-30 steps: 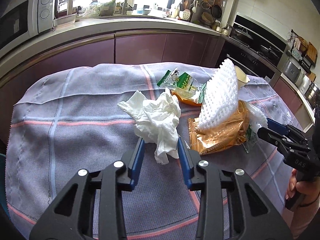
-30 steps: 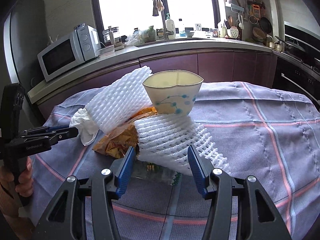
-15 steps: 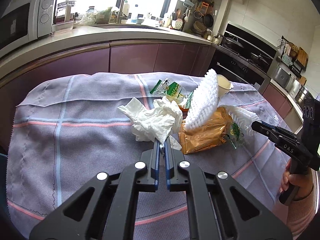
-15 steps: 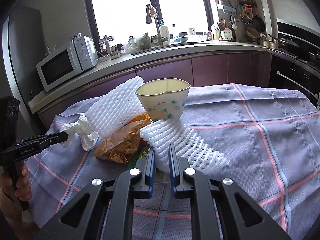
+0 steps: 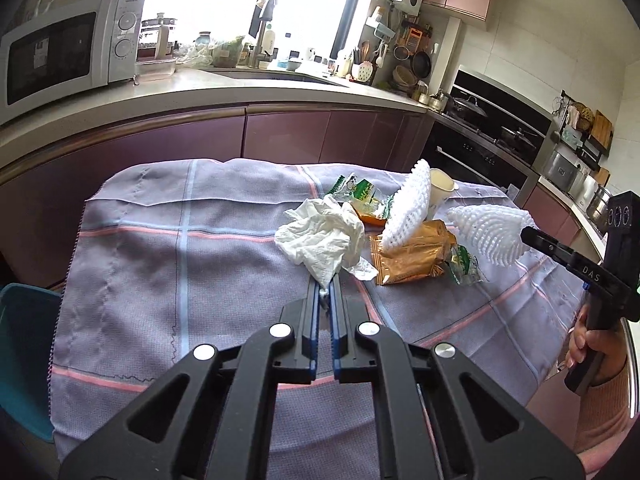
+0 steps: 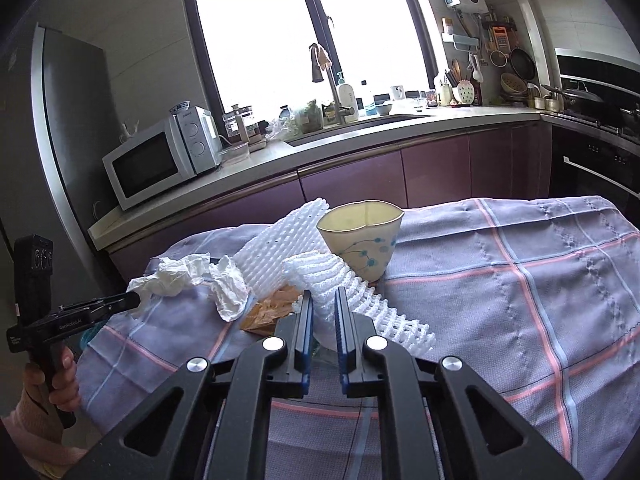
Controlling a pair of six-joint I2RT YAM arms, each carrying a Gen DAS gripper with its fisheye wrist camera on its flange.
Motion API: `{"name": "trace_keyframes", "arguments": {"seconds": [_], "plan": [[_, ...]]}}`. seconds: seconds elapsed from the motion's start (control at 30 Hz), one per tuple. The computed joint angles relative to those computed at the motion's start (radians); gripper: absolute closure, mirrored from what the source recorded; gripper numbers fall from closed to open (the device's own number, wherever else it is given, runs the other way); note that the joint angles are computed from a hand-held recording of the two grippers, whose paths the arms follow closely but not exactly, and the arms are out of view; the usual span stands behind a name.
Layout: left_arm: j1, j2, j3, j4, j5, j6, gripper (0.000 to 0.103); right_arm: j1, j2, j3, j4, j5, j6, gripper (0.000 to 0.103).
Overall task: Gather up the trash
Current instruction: 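Grasp the white tissue with the left gripper while the right grasps a foam net sleeve, then carry the tissue and foam sleeve over the teal bin with both grippers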
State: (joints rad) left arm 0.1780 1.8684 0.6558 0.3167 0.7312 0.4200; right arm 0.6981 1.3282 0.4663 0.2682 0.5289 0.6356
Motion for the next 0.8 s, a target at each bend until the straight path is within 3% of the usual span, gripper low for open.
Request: {"name": "trace_keyframes", "arguments": {"seconds": [0.2,0.8], "plan": [[0.089,-0.058,-0.046,-0.008,0.055,0.047,0.098,0.091,0.068,0.077,0.063,-0.014,-0.061,0.094],[0.376,-0.098,-0.041,-0.138,0.145,0.186,0.098,0.156,0.448,0.427,0.164,-0.252,-0.155,0.094]]}}
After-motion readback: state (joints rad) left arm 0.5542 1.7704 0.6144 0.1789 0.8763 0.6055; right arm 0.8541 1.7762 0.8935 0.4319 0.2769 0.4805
